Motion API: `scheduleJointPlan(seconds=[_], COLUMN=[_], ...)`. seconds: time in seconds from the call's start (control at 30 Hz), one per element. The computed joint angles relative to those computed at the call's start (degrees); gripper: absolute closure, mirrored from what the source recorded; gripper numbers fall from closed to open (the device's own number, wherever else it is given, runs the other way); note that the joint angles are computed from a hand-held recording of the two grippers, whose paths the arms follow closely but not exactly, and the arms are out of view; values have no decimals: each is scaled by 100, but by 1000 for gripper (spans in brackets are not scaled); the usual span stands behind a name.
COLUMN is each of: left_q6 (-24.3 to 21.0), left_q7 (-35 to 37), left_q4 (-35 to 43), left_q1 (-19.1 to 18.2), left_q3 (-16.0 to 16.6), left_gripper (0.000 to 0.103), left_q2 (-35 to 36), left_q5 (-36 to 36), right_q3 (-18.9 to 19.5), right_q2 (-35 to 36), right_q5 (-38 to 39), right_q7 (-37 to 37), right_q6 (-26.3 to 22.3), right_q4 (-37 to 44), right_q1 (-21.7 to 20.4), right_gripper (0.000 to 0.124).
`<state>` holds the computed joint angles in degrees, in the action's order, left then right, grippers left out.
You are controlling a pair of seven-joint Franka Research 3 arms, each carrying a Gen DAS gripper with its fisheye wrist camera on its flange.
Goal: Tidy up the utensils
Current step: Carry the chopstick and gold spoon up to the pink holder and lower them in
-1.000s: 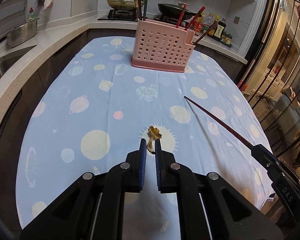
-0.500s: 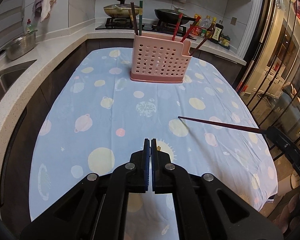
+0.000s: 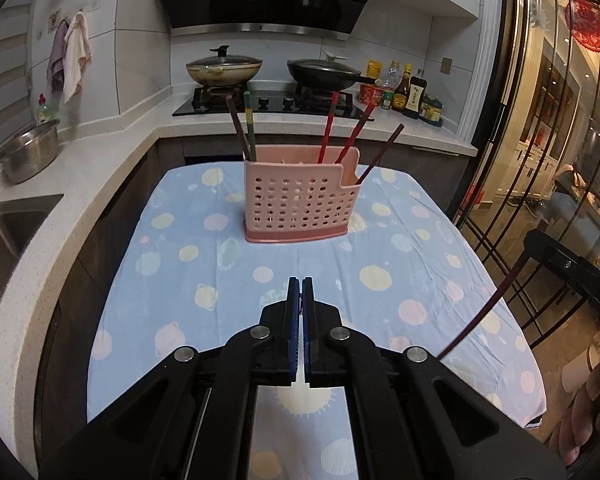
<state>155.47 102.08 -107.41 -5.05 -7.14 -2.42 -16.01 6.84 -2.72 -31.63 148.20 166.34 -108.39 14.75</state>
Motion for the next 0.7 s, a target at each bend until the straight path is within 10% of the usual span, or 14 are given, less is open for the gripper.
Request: scheduleJointPlan(seconds=[0.7], left_q6=[-665], left_q7=[-1047], left_q4=[4428], left_q1=[82], left_q3=[-284], left_gripper=[102], left_q2=[2637], left_q5=[1661], right_q3=[-1546], right_q2=[2627], right_q5=[133], right_q7=[-45], right_q6=[-25], right_q4=[4274], right_q1=[861], right_gripper=[117])
